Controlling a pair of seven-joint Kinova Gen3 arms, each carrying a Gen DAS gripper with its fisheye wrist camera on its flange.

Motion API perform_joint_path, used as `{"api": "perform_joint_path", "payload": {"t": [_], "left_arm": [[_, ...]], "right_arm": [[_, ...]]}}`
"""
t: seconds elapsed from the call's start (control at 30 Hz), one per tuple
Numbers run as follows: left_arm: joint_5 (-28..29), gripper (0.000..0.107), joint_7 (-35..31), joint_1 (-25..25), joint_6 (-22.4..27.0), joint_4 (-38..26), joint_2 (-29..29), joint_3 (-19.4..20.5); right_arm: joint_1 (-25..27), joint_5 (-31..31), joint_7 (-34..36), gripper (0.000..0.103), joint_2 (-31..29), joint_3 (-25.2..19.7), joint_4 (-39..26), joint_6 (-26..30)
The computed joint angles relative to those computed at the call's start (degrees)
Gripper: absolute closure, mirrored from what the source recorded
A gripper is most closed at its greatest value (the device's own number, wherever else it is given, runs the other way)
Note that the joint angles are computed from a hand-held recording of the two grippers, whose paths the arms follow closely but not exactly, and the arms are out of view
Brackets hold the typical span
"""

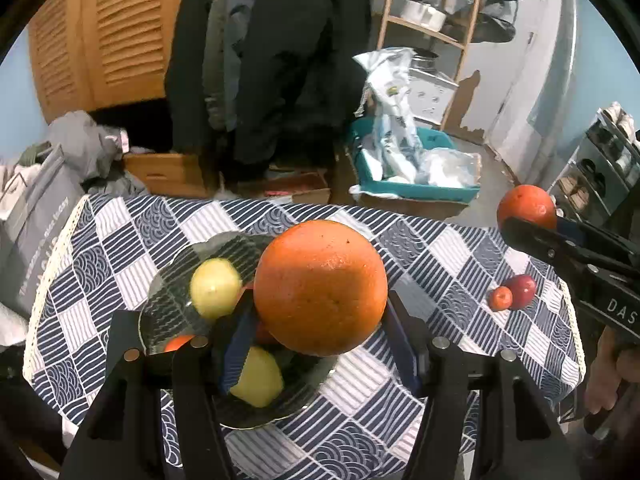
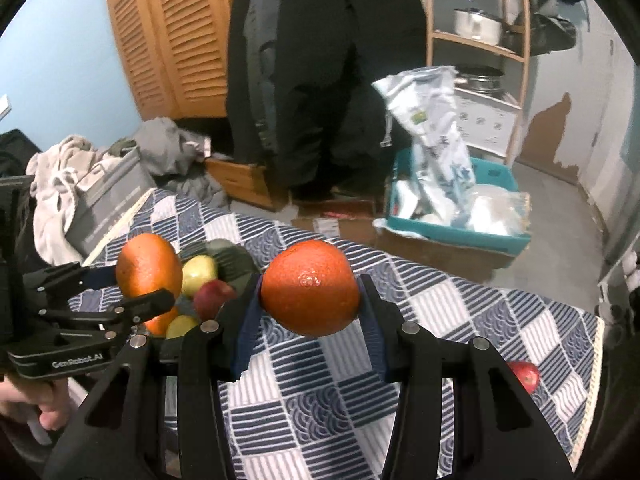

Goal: Organize fruits
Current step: 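Set the orange on the plate with the left tool while the right tool releases the tangerine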

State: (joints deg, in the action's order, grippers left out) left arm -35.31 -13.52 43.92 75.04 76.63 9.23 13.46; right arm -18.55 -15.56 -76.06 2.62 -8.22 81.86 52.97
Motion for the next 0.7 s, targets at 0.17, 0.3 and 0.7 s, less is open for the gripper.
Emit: {"api": "perform_joint_path", "payload": {"t": [0.17,0.3,0.7], "left_arm": [[1.50,0.044,1.47,-2.00,-0.86,3.98,-2.19,-0.40],[2.32,0.044,2.06,-4.01,-1.33,6.63,-3.63,0.25],[8.40,0.044,1.36,-10.83,-6.65,15.16,-6.36,0.76]], "right_arm": [[-2.07,1.64,-1.35,0.057,2.25,-1.25,-0.94,-0.31],[-3.61,2.89,-2.45,0.057,3.88,-1.87,-1.57,-0.26],[-7.50,5.10,-4.60,0.057,10.13,-3.05,-3.48,1.05]]}}
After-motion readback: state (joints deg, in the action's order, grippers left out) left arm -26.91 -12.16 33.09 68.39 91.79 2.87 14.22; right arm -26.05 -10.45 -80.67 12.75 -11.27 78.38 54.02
